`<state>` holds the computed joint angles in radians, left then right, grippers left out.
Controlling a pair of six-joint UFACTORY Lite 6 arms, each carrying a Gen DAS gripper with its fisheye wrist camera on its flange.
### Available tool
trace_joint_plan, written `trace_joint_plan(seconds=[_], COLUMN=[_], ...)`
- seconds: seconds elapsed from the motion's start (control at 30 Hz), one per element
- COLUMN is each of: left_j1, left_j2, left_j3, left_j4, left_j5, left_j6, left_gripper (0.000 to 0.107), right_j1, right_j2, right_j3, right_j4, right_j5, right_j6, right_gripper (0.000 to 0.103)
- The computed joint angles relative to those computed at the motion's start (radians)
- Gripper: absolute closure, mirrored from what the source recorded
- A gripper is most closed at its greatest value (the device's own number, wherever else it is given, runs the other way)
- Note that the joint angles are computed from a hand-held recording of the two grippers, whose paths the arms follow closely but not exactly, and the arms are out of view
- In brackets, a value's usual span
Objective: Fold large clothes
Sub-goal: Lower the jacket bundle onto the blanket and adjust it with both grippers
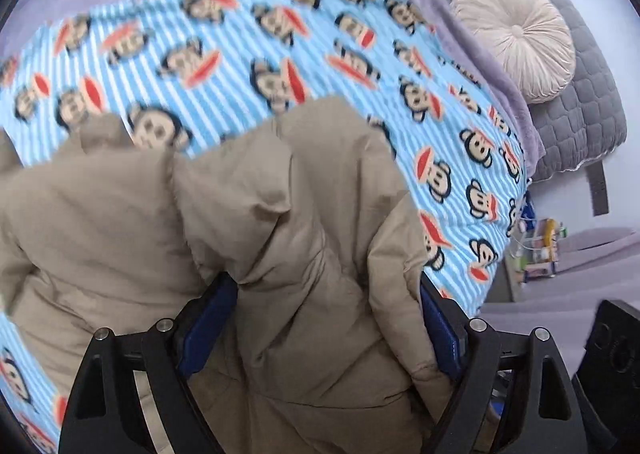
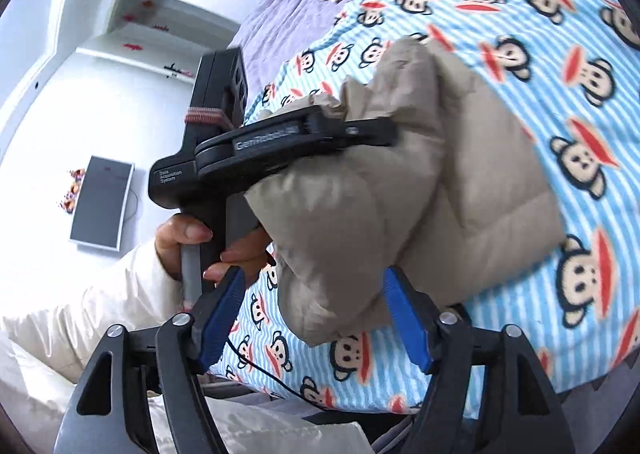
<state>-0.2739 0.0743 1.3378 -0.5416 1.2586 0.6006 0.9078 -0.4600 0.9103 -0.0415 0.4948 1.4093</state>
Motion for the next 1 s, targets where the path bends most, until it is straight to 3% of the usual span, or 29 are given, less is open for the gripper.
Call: trace_joint_plan(seconds=[0.07,0.1,0.13,0.17,0.3,0.4,0.57,0.67,0.77,0.83,0.93,1.0], left_j1=[0.062,0.101,0.131,0.181,0.291,0.271,0.034,-0.089,-0.158,-0.170,-0.163,-0.162], left_j2=[-0.080,-0.126,-0.153,-0.168,-0.090,-0.036,-0.044,-0.009,0.026,0.038,0.039,0.047], left_j3=[0.001,-0.006,-0.009,-0.013,-0.034,-0.081,-0.179,-0.183,-0.173,-0.174,-0.183,-0.180], left_j4=[0.013,0.039,0.063,0.079,0.178,0.171,0.251,0.318,0.395,0.423,0.419,0.429], left_j5=[-0.031,-0.060,-0.093,-0.124,-0.270,-0.345,-0.527,-0.584,-0.609,-0.618,-0.628,-0.632], left_j6=[0.054,0.069,0.075,0.099,0.108,0.091,-0.063,-0.192,-0.301,-0.327,-0.319,-0.332], left_gripper=[0.020,0.020,0.020,0.020,0.020,0.020,0.020,0.020,0.015,0.015,0.015,0.015], right_j1=[-0.048,-0.069,-0.077,-0.095,-0.039,-0.028,-0.041,-0.078,-0.149,-0.234,-0.377,-0.402], right_j2=[0.167,0.236,0.272,0.268,0.241,0.163,0.046,-0.016,-0.104,-0.176,-0.245,-0.264], right_j3=[0.115,0.162,0.182,0.176,0.173,0.069,-0.111,-0.224,-0.360,-0.435,-0.428,-0.341], right_j4=[0.077,0.077,0.053,0.043,-0.128,-0.119,-0.098,-0.081,-0.001,0.146,0.337,0.270], right_j5=[0.047,0.090,0.107,0.122,0.269,0.271,0.216,0.182,0.105,0.067,0.164,0.286], right_j6=[-0.115,-0.133,-0.123,-0.125,0.006,0.054,0.142,0.143,0.083,-0.062,-0.301,-0.319], right_gripper=[0.027,0.040,0.087,0.092,0.092,0.092,0.092,0.091,0.090,0.089,0.086,0.082])
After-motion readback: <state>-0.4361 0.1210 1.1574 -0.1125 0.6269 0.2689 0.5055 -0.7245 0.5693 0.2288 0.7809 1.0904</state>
